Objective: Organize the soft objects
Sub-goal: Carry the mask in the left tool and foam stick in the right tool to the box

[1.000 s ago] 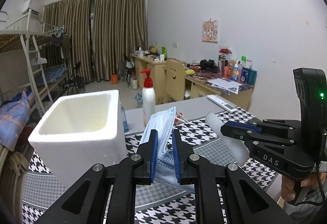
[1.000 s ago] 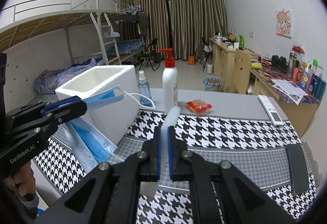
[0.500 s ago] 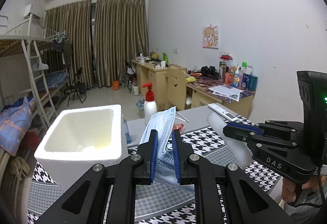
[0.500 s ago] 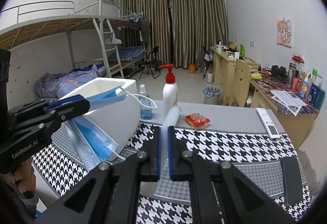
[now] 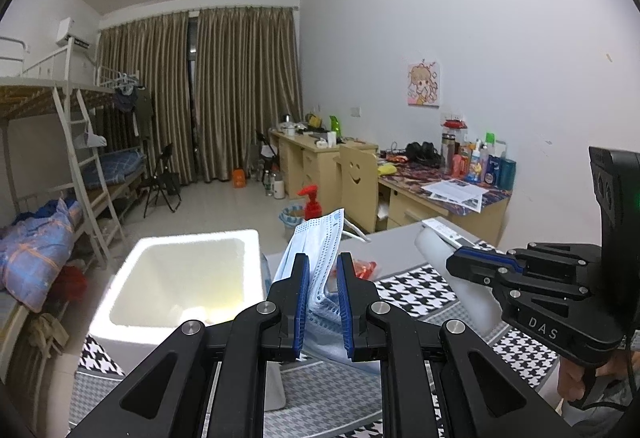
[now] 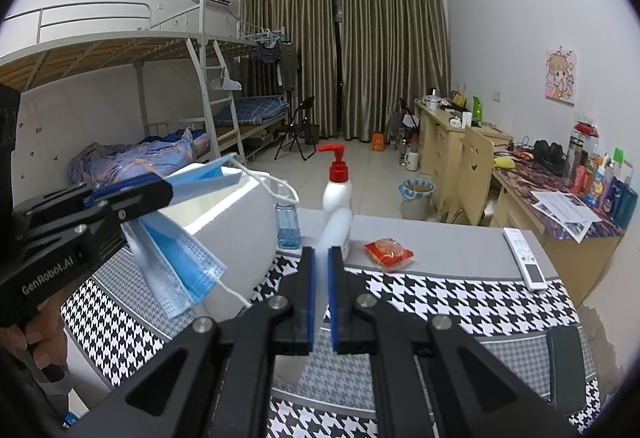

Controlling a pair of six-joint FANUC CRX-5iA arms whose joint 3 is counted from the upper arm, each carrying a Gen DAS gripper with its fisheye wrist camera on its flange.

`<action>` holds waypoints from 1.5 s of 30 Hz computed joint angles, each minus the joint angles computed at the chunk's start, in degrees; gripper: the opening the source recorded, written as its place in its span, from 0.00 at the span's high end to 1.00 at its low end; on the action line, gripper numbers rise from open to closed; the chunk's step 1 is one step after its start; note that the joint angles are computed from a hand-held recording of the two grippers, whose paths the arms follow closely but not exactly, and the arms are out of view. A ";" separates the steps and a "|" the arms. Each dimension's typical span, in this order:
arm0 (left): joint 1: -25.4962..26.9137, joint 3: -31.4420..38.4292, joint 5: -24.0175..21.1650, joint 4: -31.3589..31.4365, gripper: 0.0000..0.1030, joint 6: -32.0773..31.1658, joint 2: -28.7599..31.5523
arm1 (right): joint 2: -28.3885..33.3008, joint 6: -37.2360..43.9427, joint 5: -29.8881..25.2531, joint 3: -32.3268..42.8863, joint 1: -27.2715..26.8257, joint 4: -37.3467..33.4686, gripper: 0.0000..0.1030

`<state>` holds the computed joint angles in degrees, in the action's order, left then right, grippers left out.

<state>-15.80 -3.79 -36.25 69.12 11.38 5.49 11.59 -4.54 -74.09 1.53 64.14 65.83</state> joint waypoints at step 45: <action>2.88 9.77 12.79 -15.73 0.85 20.58 5.64 | 9.30 14.26 8.63 15.22 -4.13 -1.86 0.92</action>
<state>-12.91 5.97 -23.46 53.39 31.96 11.14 20.89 9.71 -65.47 16.74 60.01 63.97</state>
